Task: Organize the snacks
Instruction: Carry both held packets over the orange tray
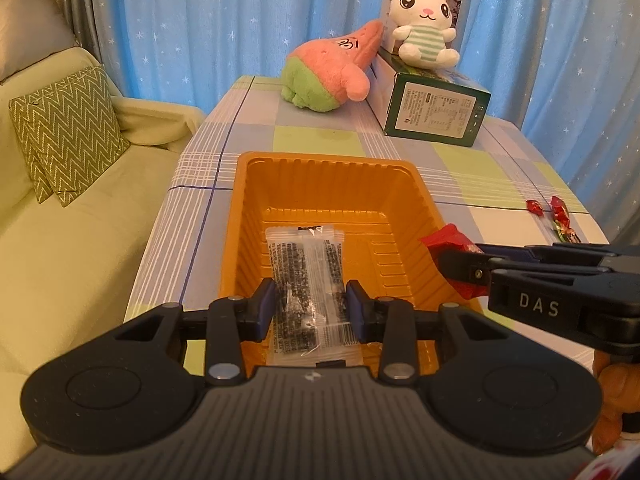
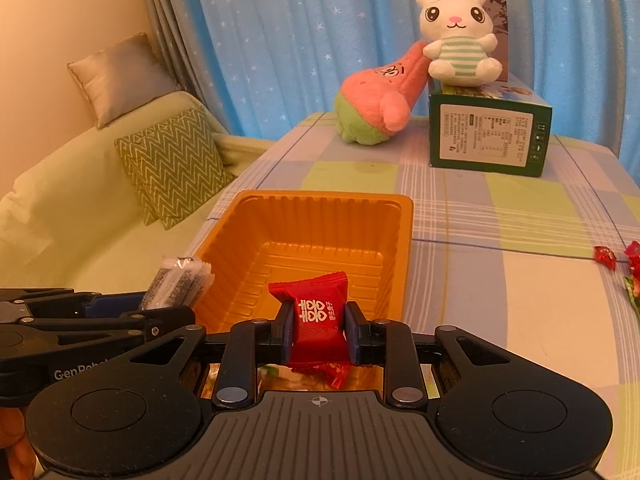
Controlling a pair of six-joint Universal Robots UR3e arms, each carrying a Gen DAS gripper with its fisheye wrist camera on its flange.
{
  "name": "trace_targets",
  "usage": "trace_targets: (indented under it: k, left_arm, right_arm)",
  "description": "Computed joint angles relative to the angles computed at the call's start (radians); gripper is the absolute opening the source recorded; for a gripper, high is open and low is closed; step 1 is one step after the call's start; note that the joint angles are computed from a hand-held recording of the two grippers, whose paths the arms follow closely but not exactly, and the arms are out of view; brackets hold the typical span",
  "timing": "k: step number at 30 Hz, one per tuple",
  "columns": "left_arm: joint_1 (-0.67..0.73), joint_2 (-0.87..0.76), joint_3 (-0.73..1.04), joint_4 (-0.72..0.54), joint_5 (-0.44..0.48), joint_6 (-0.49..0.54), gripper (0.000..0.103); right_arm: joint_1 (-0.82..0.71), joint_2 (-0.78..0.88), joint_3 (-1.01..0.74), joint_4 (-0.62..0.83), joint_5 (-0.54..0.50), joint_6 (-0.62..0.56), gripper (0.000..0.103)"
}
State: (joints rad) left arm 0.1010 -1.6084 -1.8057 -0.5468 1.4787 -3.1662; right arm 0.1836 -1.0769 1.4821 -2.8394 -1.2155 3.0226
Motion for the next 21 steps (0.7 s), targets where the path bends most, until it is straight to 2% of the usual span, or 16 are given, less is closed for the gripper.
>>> trace_targets:
  k: [12,21]
  left_arm:
    - [0.007,-0.139,0.108,-0.002,-0.022,0.038,0.034]
    - [0.024,-0.208,0.158,-0.001,-0.057,0.049,0.035]
  right_arm:
    - [0.002,0.093,-0.139,0.058,-0.004,0.018,0.027]
    - [-0.006,0.117,-0.169,0.073,-0.005,0.027,0.027]
